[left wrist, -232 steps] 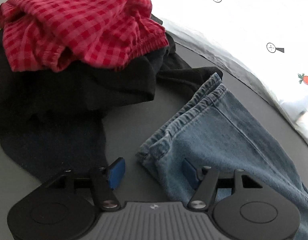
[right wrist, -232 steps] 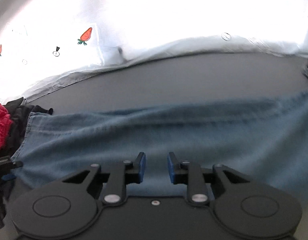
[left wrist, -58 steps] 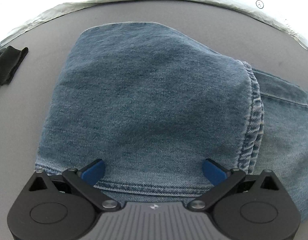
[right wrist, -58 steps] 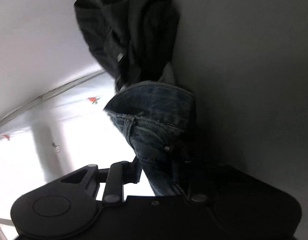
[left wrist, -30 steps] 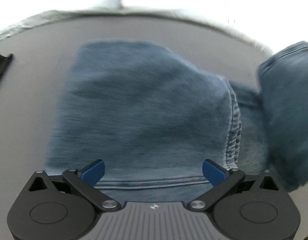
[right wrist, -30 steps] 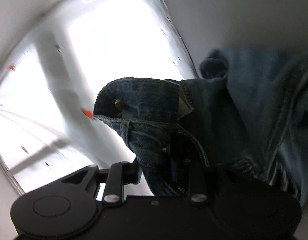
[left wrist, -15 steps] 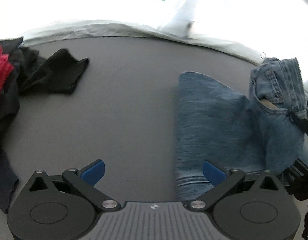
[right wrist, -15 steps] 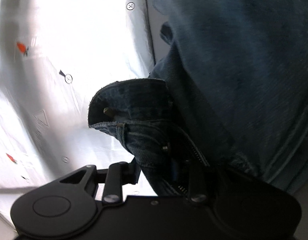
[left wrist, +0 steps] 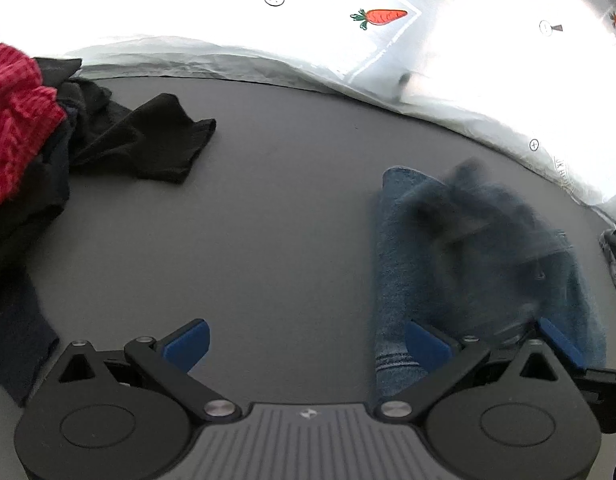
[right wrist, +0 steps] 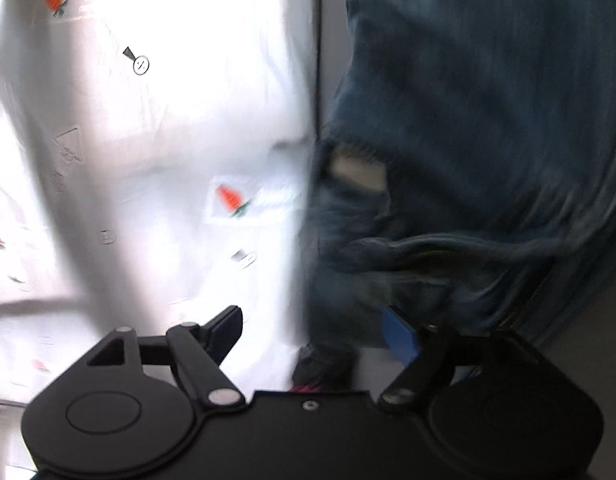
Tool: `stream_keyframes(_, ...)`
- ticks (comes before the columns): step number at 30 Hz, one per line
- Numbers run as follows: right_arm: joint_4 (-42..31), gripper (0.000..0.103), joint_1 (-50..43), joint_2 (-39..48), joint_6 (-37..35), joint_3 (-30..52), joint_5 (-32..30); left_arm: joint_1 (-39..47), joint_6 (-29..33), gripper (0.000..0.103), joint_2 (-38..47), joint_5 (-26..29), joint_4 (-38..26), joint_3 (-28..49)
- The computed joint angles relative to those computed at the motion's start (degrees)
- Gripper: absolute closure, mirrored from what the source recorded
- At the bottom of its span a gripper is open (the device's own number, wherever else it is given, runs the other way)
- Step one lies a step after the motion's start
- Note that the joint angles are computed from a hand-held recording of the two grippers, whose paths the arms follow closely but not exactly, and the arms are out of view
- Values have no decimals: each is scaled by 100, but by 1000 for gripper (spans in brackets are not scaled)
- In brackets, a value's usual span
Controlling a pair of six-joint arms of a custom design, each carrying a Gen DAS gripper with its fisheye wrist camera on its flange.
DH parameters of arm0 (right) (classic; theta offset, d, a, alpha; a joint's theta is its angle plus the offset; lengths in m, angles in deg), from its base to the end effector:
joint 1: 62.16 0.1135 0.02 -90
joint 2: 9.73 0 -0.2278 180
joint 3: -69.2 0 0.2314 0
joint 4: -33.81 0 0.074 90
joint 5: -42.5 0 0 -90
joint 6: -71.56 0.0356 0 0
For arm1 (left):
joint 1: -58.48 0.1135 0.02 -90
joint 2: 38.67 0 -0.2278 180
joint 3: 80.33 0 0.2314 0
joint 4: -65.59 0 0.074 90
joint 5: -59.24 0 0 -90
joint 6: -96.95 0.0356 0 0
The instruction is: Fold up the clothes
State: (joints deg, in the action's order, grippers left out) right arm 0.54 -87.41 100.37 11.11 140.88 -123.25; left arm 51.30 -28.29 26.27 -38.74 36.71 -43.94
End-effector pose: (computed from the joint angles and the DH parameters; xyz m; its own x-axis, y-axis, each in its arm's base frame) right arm 0.2911 -0.0991 0.1051 -0.8310 0.5262 0.1805 0.2752 0.1069 0.9554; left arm 0.1848 -0.0183 0.1172 -0.7115 -0.4863 -0.5072 -0.4419 0.8709 -0.2151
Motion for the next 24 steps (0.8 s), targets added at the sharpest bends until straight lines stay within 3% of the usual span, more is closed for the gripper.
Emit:
stream_keyframes(5, -1401, 24, -121, 13, -1335, 818, 234, -271, -227, 0, -102, -98, -148, 80)
stream_keyframes(6, -1164, 24, -191, -55, -1137, 757, 263, -347, -248, 0, -68, -114, -92, 98)
stream_keyframes(9, -1426, 20, -699, -729, -2389, -443, 596, -624, -227, 0, 233, -180, 119, 250)
stream_keyframes(11, -1330, 19, -1035, -714, -2822, -453, 983, -842, -185, 0, 712, -328, 275, 482)
stream_keyframes(15, 1188, 19, -377, -947, -2234, -1091, 2565, -1070, 41, 0, 1714, -493, 591, 995)
stream_keyframes(17, 1559, 19, -393, -1139, -2964, -1234, 3436, -961, 259, 0, 2162, -346, 750, 1228)
stream_keyframes(18, 1596, 19, -507, -1184, -3453, -1267, 3573, -885, 379, 0, 2386, -270, 823, 1349)
stream_keyframes(20, 2614, 19, -404, -540, -3651, -1298, 4134, -716, 649, 0, 2845, -102, 986, 1604)
stream_keyframes(24, 2779, 19, -537, 262, -4107, -814, 4245, -365, 1198, 0, 3693, 247, 1313, 2115)
